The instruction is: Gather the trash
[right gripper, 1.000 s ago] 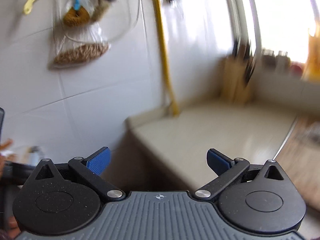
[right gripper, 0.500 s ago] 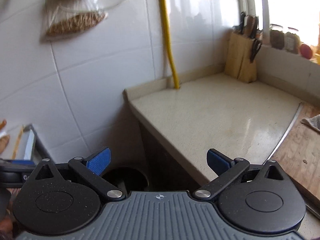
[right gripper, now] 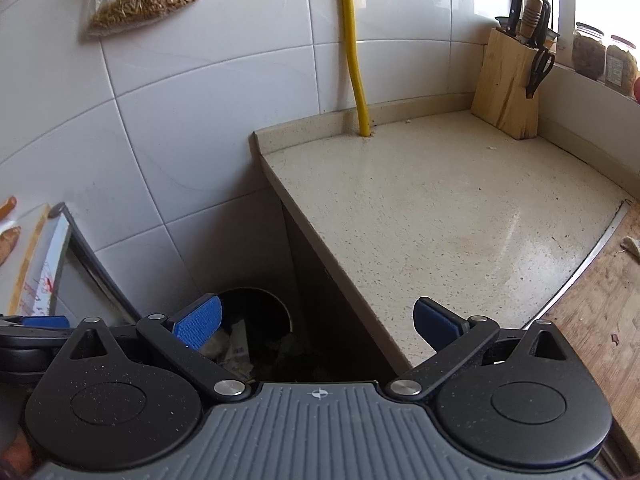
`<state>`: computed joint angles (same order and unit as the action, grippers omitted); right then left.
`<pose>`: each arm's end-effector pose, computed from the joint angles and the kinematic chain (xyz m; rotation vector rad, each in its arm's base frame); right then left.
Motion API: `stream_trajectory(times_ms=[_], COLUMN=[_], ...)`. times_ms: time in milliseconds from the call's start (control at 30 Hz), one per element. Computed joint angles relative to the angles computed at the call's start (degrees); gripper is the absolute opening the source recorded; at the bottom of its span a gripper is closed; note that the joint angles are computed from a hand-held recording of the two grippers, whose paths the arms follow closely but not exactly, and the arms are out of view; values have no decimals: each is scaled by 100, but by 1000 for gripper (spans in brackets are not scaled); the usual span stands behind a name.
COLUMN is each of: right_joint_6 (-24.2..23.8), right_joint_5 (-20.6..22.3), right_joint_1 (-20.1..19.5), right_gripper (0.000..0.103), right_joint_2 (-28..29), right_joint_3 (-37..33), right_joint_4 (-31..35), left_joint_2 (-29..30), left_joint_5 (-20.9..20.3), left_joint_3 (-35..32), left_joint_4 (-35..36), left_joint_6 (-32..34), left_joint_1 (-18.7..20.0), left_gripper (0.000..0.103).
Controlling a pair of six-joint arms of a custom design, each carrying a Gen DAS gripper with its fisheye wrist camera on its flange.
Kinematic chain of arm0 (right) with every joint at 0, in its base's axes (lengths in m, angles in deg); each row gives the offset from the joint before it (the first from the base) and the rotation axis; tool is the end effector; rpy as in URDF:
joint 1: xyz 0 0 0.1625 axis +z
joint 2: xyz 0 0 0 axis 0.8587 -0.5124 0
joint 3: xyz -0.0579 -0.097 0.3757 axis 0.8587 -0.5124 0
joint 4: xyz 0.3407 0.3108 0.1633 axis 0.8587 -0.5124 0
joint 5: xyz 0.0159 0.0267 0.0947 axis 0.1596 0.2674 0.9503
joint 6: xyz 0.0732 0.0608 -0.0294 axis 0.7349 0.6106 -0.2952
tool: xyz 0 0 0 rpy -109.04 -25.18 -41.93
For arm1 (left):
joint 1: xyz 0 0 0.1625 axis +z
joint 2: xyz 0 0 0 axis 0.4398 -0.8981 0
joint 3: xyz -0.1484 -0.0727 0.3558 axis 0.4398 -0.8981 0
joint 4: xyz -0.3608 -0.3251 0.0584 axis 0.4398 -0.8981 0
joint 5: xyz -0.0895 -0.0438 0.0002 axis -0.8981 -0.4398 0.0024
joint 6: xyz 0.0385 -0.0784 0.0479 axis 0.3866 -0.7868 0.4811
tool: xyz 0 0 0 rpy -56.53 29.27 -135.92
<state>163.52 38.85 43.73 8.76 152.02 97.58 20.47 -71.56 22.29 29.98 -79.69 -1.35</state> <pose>0.2301 -0.5622 0.3771 0.9961 -2.4395 0.5862 -0.4830 -0.4498 0.0485 -0.5670 1.8097 -1.0163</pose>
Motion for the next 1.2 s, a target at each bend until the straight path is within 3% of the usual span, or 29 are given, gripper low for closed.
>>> stream_trajectory(times_ms=[633,1200], right_joint_6=[-267,-228], right_joint_5=[104,-13], right_joint_1=[-82,-189], right_gripper=[103,103], right_joint_2=[278,-28], right_joint_3=[-303,-315], right_joint_4=[203,65], left_joint_2=[435,778], left_joint_5=[226,280], left_joint_3=[-583,-982], left_joint_4=[559,657], left_joint_6=[-273,-155], left_joint_1=[-80,-120], left_gripper=[90,90])
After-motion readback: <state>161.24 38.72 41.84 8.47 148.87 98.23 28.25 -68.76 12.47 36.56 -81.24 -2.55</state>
